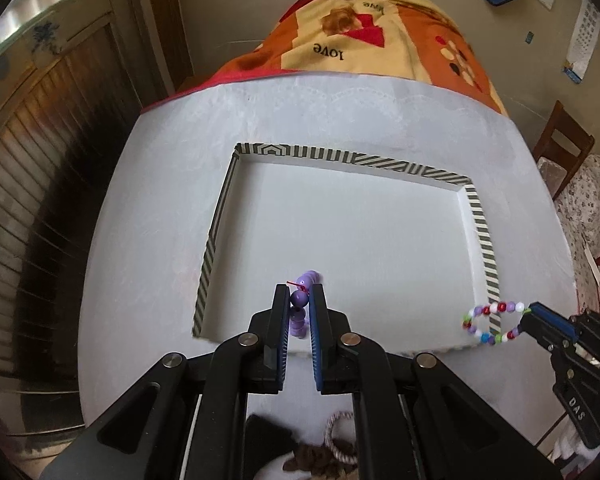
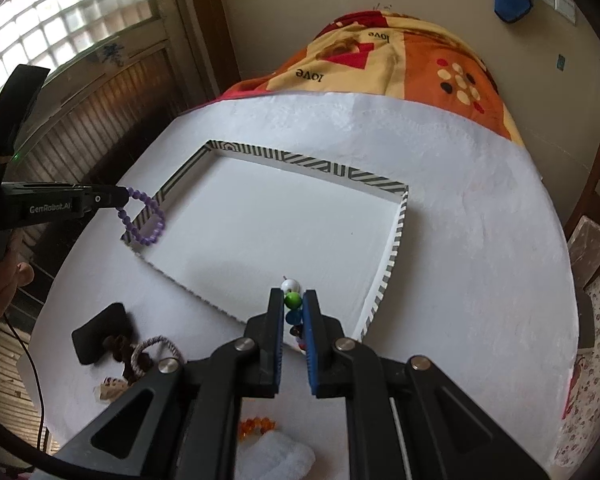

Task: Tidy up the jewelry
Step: 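Carry both bracelets into the striped tray and open both tools, then move both open tools back over the remaining jewelry pile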

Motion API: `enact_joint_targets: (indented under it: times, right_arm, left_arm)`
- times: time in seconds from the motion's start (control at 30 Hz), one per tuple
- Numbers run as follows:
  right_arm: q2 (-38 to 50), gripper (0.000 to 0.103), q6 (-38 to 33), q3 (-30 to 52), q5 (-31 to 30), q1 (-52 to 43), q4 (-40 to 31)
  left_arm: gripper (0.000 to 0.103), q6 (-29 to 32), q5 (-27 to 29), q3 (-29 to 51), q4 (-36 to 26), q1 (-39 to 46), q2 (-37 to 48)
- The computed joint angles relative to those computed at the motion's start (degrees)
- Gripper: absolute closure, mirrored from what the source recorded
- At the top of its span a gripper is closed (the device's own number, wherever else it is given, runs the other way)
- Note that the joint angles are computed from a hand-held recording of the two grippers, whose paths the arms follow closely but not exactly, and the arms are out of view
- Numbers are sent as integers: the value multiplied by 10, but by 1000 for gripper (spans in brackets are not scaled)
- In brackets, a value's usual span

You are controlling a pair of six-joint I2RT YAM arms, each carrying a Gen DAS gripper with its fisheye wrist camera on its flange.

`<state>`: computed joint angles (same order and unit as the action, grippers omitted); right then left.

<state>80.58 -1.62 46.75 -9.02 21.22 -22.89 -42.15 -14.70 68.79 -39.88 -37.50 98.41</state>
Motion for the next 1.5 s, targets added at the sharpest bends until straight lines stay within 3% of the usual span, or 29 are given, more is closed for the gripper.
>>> enact_joint_targets:
  times: [0.3, 0.7, 0.73, 0.8, 0.87, 0.9, 1.1, 1.4, 1.5]
  right_arm:
    - [132, 93, 29, 42, -28, 0, 40]
    - [236, 93, 22, 74, 0, -33, 39]
    - [237, 92, 21, 72, -4, -33, 40]
    - [238, 79, 20, 69, -3, -30, 44]
    - [222, 62, 18, 54, -7, -26, 50]
    - [215, 60, 19, 51, -7, -24, 48]
    - [126, 57, 32, 14, -24, -24, 35]
    - [-36, 52, 39, -51, -23, -4, -19]
    - [-89, 45, 47, -71, -15, 15, -43]
  left_arm:
    - [101, 6, 42, -20, 53, 55, 80]
    - [101, -31, 54, -92, 75, 81, 80]
    - [100, -33, 56, -95, 74, 80, 79]
    - [91, -36, 61, -103, 78, 78, 73]
    - [85, -45, 73, -123, 96, 75, 55]
    - [83, -51, 76, -131, 101, 73, 46]
    - [78, -87, 96, -184, 122, 52, -36]
    - [71, -140, 2, -206, 62, -43, -133]
    - [70, -161, -18, -208, 35, -75, -156]
